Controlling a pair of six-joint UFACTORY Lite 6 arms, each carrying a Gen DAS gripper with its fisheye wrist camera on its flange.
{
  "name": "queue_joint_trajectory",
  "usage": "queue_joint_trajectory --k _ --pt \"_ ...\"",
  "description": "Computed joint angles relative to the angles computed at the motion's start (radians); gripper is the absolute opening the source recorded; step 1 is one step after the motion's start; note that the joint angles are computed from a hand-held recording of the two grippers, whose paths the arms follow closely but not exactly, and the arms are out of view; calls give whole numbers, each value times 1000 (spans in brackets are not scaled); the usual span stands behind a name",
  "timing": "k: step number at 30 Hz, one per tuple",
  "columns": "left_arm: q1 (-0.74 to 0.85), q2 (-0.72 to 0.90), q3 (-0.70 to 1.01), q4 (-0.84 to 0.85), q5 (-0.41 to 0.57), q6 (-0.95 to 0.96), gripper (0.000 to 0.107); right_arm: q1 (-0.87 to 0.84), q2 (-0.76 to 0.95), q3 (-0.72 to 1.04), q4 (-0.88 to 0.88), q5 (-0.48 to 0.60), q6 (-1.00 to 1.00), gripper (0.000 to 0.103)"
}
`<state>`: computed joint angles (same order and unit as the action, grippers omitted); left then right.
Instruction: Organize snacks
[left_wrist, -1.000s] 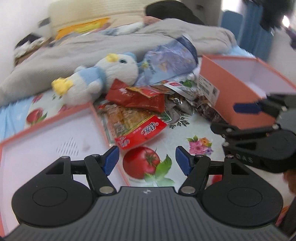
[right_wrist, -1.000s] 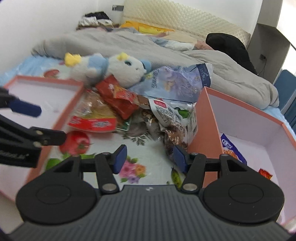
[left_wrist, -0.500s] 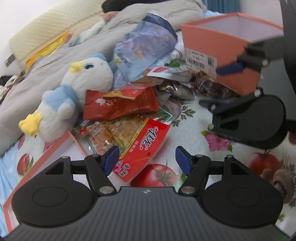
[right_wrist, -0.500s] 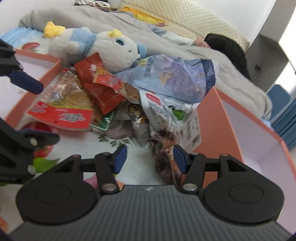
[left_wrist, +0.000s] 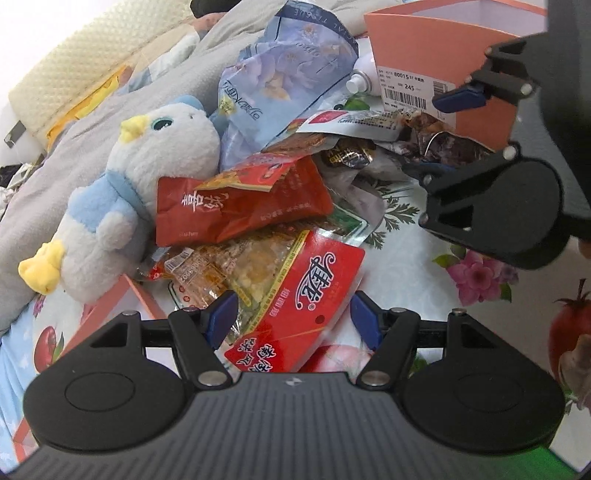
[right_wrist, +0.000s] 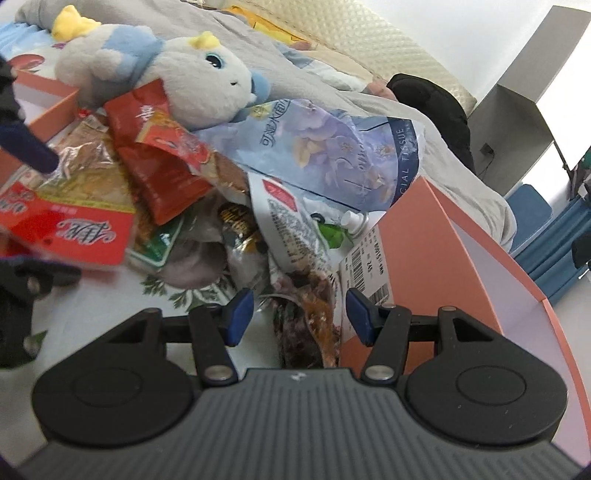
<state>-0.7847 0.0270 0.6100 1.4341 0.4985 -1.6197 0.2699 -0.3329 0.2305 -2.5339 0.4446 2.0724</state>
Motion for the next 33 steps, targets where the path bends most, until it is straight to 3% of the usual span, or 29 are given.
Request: queue_joint_trajectory --k 5,11,19,22,24,27,33 --pt "20 16 11 18 -20 -51 72 -2 85 32 -38 42 39 57" --pt "5 -3 10 -47 -15 15 73 -30 119 60 -59 10 76 42" --pt "-26 -20 -13 -75 42 3 71 -30 88 37 -64 4 79 37" --pt "-9 -34 -26 -67 24 -18 45 -25 44 16 -45 -17 58 37" --pt "-13 -44 -34 -74 16 -25 20 -27 13 4 -37 -37 47 37" --pt "-66 -58 -45 -90 59 -46 8 -37 -14 1 -41 -70 44 37" --pt "-164 -142 -84 -191 96 -101 3 -60 -158 -36 -14 -179 -8 37"
